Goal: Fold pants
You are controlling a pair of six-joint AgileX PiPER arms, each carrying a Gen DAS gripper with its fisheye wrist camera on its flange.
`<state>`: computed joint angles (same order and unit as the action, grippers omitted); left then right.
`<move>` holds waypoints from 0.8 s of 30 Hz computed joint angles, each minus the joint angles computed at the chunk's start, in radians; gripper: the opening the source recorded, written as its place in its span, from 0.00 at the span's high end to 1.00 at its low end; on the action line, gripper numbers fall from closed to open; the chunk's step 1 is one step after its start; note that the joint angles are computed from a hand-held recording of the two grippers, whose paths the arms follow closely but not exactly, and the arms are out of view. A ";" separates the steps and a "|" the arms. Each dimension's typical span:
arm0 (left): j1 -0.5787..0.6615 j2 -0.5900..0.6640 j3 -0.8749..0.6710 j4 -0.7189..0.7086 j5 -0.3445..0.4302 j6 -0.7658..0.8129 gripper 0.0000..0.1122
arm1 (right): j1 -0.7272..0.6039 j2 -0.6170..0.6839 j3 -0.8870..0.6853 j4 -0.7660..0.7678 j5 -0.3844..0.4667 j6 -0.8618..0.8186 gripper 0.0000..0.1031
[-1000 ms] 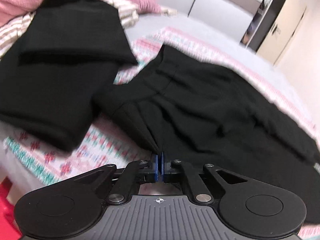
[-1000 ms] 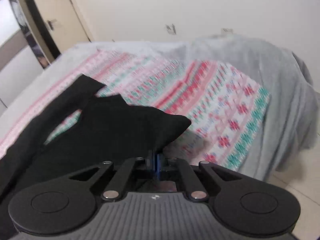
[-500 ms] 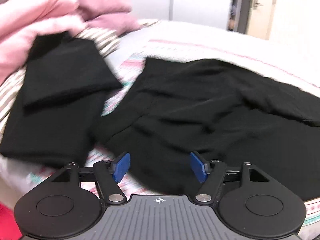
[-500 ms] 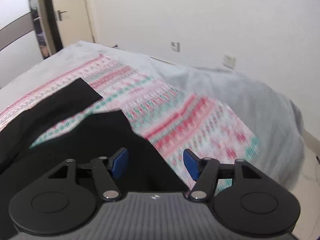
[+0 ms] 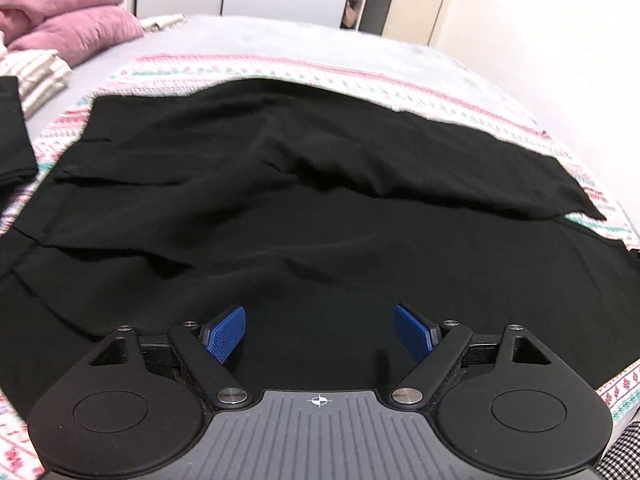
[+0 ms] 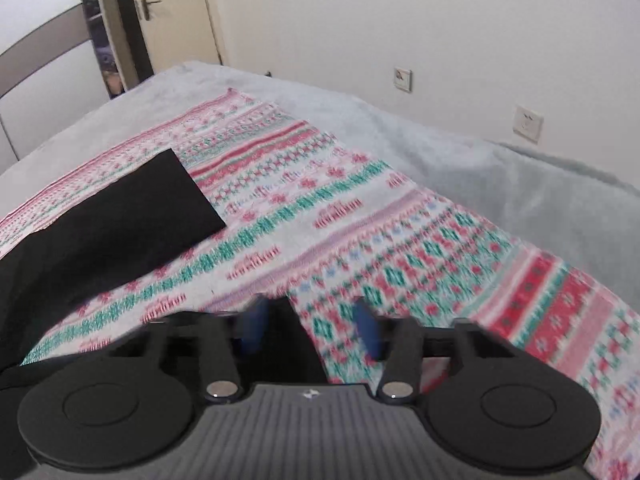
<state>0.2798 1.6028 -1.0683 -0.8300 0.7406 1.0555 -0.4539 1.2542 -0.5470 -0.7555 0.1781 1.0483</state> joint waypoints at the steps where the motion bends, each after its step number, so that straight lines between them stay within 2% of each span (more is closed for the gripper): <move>1: -0.006 0.012 -0.005 0.014 -0.004 -0.011 0.25 | 0.052 0.003 -0.019 -0.100 0.067 0.099 0.93; 3: -0.021 0.004 0.018 0.030 -0.030 -0.018 0.24 | 0.150 0.055 -0.061 -0.300 0.267 0.252 0.94; 4: -0.024 0.003 0.017 0.034 -0.038 -0.016 0.24 | 0.170 0.079 -0.068 -0.370 0.336 0.311 0.94; 5: -0.028 0.007 0.007 0.041 -0.043 -0.020 0.24 | 0.182 0.073 -0.064 -0.399 0.364 0.368 0.93; 6: -0.029 0.011 -0.010 0.045 -0.045 -0.023 0.24 | 0.173 0.049 -0.059 -0.389 0.352 0.397 0.93; 7: -0.026 0.024 -0.038 0.047 -0.043 -0.025 0.23 | 0.140 0.014 -0.053 -0.356 0.301 0.387 0.87; 8: -0.025 0.034 -0.069 0.051 -0.046 -0.033 0.22 | 0.127 -0.009 -0.052 -0.340 0.272 0.376 0.76; 9: -0.027 0.050 -0.104 0.061 -0.050 -0.047 0.21 | 0.130 -0.022 -0.061 -0.314 0.265 0.345 0.69; 10: -0.028 0.070 -0.144 0.071 -0.052 -0.060 0.21 | 0.144 -0.018 -0.086 -0.283 0.269 0.304 0.57; 11: -0.032 0.096 -0.191 0.091 -0.053 -0.084 0.21 | 0.158 -0.013 -0.112 -0.242 0.272 0.250 0.52; 13: -0.040 0.166 -0.304 0.138 -0.052 -0.136 0.21 | 0.181 0.018 -0.178 -0.163 0.274 0.158 0.48; 16: -0.056 0.270 -0.463 0.187 -0.055 -0.198 0.21 | 0.205 0.067 -0.245 -0.115 0.241 0.118 0.36; 19: -0.071 0.408 -0.670 0.206 -0.029 -0.232 0.21 | 0.220 0.164 -0.335 -0.098 0.245 0.087 0.35; 24: -0.127 0.685 -1.099 0.324 0.012 -0.330 0.21 | 0.224 0.314 -0.451 -0.081 0.235 0.064 0.35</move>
